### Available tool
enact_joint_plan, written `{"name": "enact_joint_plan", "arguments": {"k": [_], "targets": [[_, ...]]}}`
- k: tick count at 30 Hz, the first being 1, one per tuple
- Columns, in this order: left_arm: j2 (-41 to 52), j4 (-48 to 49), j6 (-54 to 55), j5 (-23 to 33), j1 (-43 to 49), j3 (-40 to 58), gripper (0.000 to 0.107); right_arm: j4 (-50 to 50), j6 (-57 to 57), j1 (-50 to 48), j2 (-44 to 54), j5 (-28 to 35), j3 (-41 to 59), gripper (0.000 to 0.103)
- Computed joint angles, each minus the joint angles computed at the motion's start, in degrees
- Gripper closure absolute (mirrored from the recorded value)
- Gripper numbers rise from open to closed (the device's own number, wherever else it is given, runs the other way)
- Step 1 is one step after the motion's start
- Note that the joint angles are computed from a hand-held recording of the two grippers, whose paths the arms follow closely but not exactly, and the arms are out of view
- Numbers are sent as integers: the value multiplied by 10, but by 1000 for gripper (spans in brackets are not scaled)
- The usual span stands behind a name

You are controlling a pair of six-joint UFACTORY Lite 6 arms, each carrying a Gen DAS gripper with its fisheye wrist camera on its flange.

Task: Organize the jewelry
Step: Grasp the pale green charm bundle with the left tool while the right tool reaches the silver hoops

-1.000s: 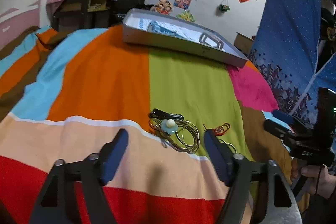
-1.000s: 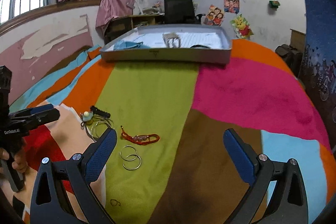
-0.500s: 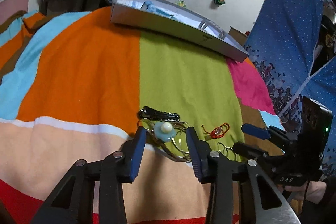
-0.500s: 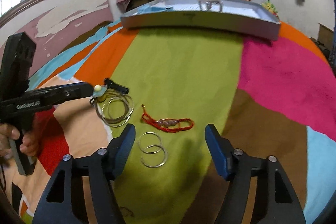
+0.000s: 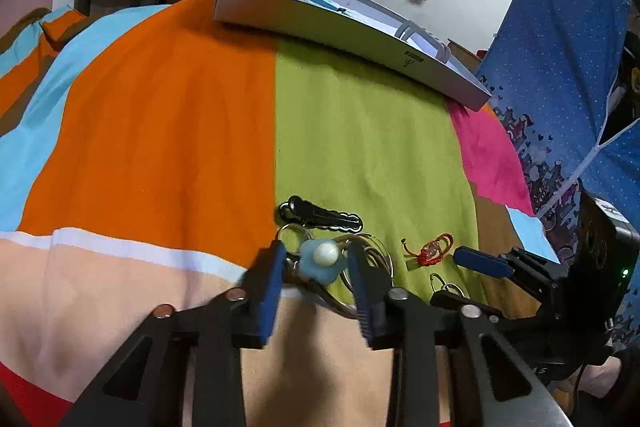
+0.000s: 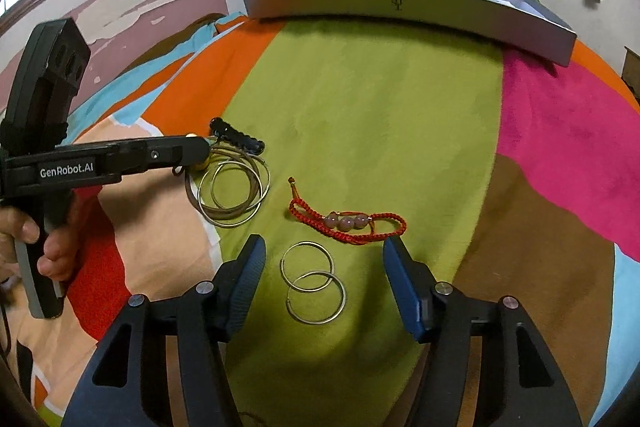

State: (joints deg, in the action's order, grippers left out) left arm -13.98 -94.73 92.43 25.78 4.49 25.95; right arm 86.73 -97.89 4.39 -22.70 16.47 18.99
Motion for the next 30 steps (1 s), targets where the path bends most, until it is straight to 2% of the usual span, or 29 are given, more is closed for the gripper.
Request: {"name": "enact_joint_plan", "arguments": {"k": [4, 6, 10, 13, 15, 16, 23, 30], "targets": [[-14, 20, -22, -10, -8, -5, 82, -1, 4, 12, 18, -11, 8, 48], [-27, 43, -43, -21, -15, -7, 82, -7, 13, 17, 29, -12, 15, 53], [-56, 127, -144, -22, -9, -12, 83, -24, 34, 20, 45, -5, 22, 55], [-91, 211, -233, -19, 2, -21, 83, -32, 44, 28, 55, -6, 26, 63], [-118, 262, -285, -13, 10, -28, 83, -45, 59, 31, 57, -3, 27, 72], [-136, 287, -310, -4, 18, -32, 83, -56, 72, 34, 59, -1, 30, 80], [-230, 414, -456, 39, 48, -34, 83, -89, 116, 26, 32, 24, 23, 80], [-300, 482, -545, 66, 44, -21, 83, -195, 215, 6, -71, 72, 15, 80]]}}
